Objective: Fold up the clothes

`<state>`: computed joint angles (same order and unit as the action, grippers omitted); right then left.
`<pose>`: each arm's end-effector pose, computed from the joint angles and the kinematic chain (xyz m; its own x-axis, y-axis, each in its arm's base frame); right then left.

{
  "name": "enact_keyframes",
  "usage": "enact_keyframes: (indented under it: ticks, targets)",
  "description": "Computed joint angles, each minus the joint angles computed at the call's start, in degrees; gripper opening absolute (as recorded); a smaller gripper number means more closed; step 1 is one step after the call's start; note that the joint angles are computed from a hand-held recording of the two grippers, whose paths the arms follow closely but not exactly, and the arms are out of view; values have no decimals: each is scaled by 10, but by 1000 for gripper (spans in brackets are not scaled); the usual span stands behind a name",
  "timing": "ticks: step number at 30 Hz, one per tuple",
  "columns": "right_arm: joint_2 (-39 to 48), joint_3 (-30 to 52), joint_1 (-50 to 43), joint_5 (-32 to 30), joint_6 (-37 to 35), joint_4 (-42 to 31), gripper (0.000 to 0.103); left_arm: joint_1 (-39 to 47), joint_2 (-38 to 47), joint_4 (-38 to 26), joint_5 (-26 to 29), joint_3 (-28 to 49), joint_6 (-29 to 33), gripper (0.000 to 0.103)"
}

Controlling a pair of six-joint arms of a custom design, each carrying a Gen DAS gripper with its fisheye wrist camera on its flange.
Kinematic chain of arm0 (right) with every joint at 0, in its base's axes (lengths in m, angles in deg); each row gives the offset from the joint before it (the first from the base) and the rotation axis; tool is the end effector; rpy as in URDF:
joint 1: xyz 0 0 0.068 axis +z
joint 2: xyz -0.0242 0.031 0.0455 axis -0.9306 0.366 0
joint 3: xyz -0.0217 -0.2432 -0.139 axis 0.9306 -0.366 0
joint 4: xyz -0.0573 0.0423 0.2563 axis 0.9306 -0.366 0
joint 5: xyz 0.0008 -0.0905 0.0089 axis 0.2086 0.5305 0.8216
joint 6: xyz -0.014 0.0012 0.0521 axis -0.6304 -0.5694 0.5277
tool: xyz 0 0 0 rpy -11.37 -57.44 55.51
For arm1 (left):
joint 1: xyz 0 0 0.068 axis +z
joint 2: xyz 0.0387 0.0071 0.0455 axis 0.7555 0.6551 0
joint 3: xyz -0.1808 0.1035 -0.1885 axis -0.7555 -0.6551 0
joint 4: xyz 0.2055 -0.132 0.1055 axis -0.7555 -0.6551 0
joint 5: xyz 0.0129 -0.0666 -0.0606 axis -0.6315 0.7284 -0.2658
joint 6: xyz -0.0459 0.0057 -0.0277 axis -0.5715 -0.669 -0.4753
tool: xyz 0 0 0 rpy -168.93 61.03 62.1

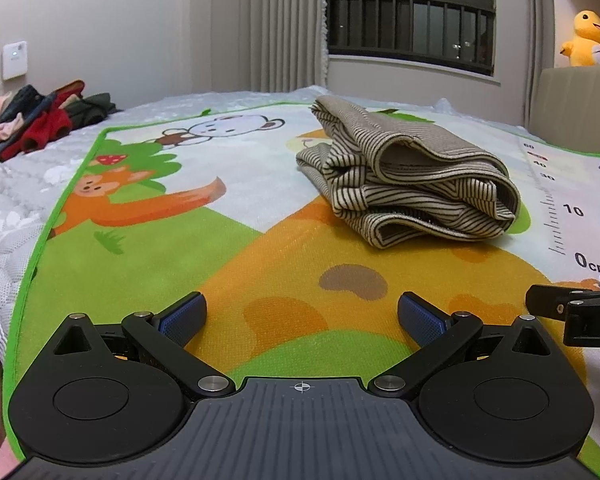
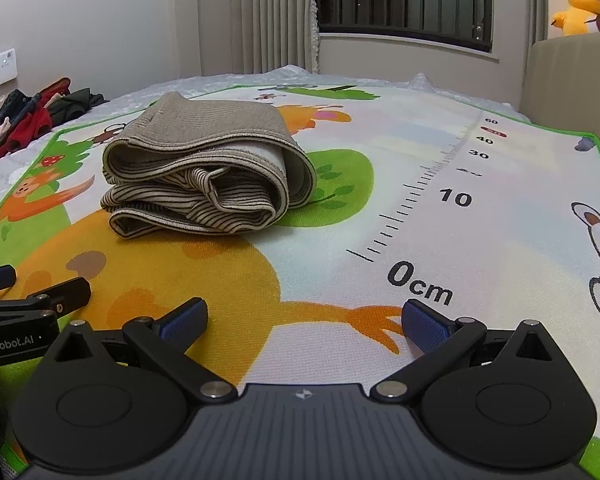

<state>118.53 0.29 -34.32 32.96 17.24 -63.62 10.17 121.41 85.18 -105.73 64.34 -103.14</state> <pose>0.2637 0.1712 0.1832 -0.5584 -0.1793 -0.8100 -0.3394 0.9403 0.0259 0.2072 -0.1347 0.1684 -0.4885 -0.1474 -0.8600 -0.2889 0.9574 0.0000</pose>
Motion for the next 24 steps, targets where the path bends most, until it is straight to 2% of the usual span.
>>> enact_keyframes:
  ticks: [24]
  targets:
    - [-17, -29, -9, -5, 27, 36, 103, -5, 6, 6, -15, 0, 3, 103]
